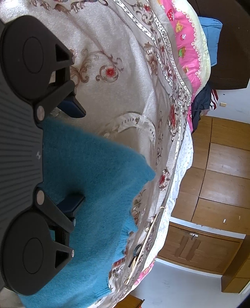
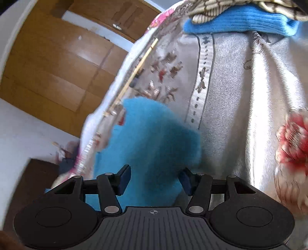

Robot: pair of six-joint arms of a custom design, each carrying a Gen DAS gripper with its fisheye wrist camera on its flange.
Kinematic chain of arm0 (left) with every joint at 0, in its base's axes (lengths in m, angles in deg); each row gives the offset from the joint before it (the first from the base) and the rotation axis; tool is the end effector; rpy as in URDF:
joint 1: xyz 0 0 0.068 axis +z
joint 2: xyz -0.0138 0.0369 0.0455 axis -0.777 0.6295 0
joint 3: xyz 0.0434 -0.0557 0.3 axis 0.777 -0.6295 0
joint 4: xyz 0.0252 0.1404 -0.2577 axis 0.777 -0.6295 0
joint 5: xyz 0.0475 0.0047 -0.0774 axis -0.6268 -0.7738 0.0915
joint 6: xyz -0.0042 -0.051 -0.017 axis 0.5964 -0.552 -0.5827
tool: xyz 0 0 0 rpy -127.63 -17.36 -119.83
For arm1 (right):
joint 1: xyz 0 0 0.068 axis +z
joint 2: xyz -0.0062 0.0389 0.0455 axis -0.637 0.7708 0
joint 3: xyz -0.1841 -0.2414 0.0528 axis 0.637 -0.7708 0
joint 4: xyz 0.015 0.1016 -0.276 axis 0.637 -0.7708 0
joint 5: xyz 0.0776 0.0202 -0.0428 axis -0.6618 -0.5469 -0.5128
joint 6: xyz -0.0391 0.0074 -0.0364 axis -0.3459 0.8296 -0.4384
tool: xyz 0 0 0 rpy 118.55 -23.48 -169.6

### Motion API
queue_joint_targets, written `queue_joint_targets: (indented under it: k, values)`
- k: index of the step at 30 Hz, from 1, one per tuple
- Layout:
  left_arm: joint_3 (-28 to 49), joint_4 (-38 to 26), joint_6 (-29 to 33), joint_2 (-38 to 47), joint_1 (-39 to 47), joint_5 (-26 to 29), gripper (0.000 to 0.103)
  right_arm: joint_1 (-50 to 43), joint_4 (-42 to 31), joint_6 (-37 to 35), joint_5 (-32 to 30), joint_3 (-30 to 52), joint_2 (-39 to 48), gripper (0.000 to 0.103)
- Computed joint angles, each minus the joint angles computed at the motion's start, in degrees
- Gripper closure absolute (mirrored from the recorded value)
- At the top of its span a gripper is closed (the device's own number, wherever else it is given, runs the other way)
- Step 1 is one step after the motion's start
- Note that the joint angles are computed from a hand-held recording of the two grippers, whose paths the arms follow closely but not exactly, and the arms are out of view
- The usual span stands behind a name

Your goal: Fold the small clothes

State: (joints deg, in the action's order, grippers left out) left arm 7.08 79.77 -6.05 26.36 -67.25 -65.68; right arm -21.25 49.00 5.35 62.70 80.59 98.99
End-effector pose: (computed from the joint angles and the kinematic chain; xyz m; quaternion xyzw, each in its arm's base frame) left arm 0.2527 -0.0663 0.0428 -0.0838 0.8788 -0.0638 0.4654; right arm 0.1904 0.0608 0.0589 0.3642 0.7784 0.3254 0.3944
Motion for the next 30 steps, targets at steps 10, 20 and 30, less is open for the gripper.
queue_joint_targets:
  k: [10,20,30]
  values:
    - [-5.63,2.92,1.62,-8.38,-4.20,-2.22,0.011,-18.56,-35.75,-22.22,-16.99,0.27,-31.80,0.040]
    - [6.17,-17.33,2.90,-14.21,-20.84,-6.01,0.011,-35.78,-43.36,-40.29,-46.54,19.70,-4.18,0.041]
    - [20.76,-26.45,2.19,-0.86,-24.88,-6.78,0.011,-39.58,-64.96,-53.13,-64.38,39.37,11.46,0.043]
